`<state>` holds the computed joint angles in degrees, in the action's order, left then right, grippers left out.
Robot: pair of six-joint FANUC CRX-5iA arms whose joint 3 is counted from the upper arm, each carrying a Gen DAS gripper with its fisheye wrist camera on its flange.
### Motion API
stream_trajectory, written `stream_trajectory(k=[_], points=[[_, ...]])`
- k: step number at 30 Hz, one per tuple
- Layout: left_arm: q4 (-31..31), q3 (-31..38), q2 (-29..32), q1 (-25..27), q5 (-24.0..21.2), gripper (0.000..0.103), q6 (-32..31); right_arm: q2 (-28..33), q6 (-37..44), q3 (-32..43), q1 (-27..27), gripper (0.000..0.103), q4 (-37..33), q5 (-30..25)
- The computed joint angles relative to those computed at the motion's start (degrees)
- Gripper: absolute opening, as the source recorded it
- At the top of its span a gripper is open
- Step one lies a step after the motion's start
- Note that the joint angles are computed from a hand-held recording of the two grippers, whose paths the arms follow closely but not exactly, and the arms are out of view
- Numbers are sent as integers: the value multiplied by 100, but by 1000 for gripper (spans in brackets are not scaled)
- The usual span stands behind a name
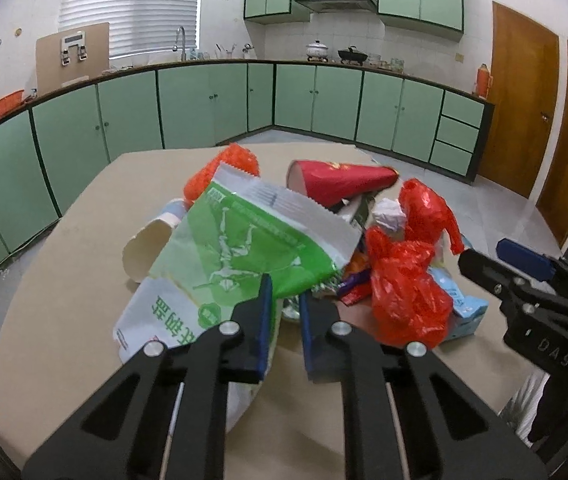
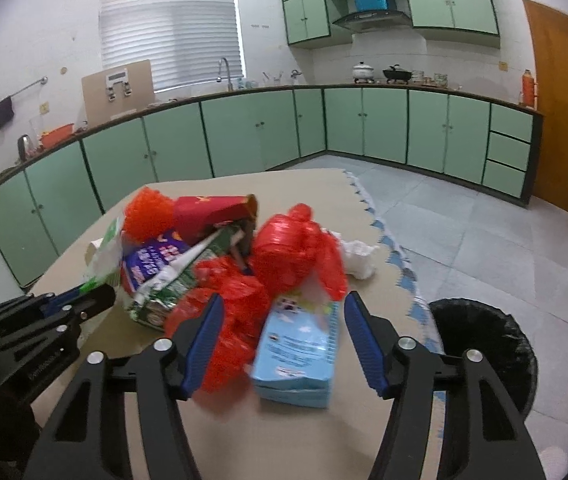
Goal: Collect trash
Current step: 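Move the left tool to the green salt bag while the right tool approaches the red plastic bag, then close the left gripper on the green salt bag while the right gripper grasps the red plastic bag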
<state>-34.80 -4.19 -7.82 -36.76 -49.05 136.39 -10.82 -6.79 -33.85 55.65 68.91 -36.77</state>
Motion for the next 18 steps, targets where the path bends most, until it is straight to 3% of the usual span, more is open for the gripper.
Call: stream_trajectory(k=[7, 11, 15, 18], points=[[0, -49, -63, 66, -13, 10, 7, 236, 387, 232, -39, 49, -326, 318], [24, -61, -80, 92, -12, 10, -10, 390, 910, 427, -44, 41, -872, 455], [-4, -54, -78, 68, -25, 10, 25, 426, 1535, 533, -12, 13, -1503, 682], [-92, -9, -62, 8, -79, 10, 110, 319, 1471, 412, -19, 2, -1293, 888]])
